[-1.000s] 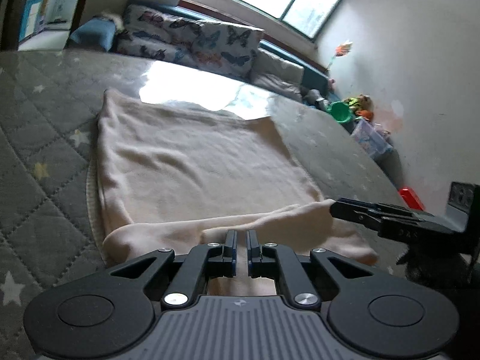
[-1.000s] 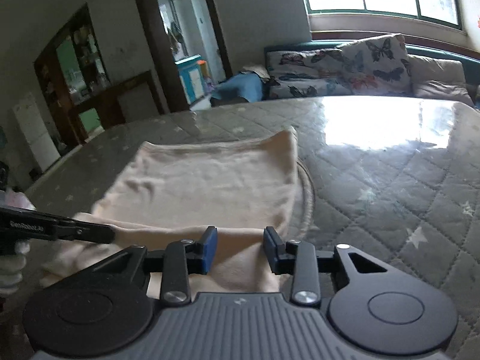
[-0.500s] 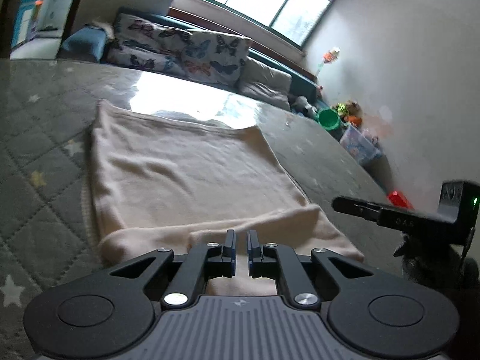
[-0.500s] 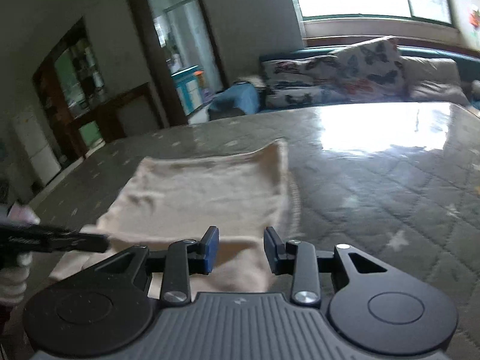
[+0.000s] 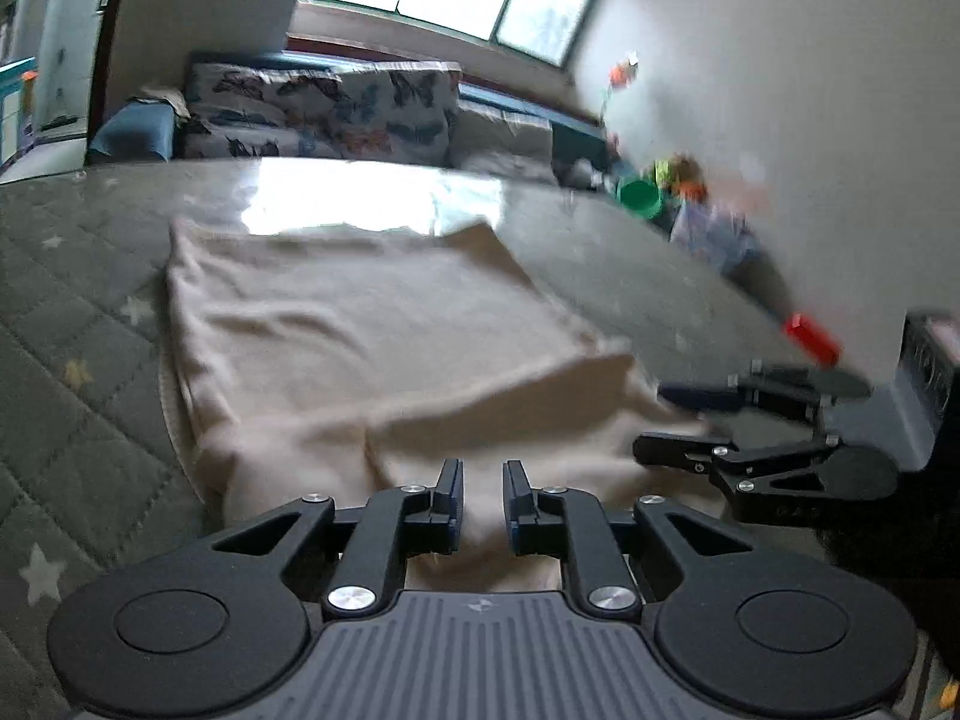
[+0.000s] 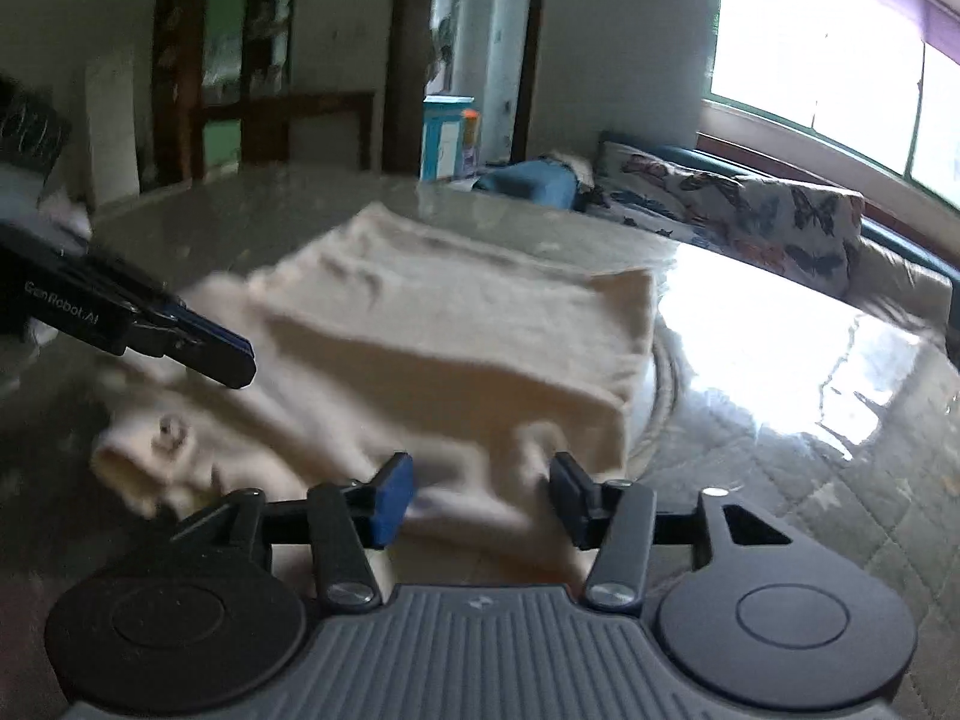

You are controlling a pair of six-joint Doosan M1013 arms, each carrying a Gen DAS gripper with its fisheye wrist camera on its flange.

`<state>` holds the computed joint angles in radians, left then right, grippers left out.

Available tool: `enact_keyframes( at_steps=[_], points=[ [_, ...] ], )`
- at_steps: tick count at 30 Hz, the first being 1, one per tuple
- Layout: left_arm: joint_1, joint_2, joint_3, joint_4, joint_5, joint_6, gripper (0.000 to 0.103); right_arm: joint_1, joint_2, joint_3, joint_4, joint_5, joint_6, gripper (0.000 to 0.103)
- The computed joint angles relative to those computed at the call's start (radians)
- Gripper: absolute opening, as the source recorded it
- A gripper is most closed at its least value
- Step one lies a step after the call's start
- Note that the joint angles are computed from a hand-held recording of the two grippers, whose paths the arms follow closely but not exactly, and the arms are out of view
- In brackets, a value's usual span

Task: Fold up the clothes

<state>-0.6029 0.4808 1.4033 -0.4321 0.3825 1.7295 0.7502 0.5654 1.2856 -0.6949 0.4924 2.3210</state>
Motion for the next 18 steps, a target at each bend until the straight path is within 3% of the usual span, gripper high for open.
enact_keyframes(
  at_steps=[3, 7, 10, 15, 17, 18],
  points=[
    [-0.004, -0.009, 0.006, 0.03, 0.003, -0.013, 0.016, 0.007, -0.01, 0.007, -0.036, -0.001, 0.031, 0.053],
    [-0.008, -0.055, 0.056, 0.072, -0.046, 0.031, 0.016, 0.013, -0.049, 0.047, -0.046, -0.037, 0.039, 0.06],
    [-0.019, -0.095, 0.103, 0.162, -0.055, 0.04, 0.016, 0.017, -0.087, 0.095, 0.022, -0.048, -0.022, 0.066],
    [-0.042, -0.146, 0.183, 0.305, -0.064, 0.03, 0.024, 0.029, -0.118, 0.141, 0.026, 0.032, -0.024, 0.072],
    [-0.044, -0.154, 0.205, 0.291, -0.065, 0.049, 0.025, 0.023, -0.122, 0.154, 0.028, 0.044, 0.0, 0.073],
    [-0.043, -0.154, 0.211, 0.29, -0.06, 0.043, 0.025, 0.02, -0.123, 0.16, 0.029, 0.05, 0.012, 0.079]
  ],
)
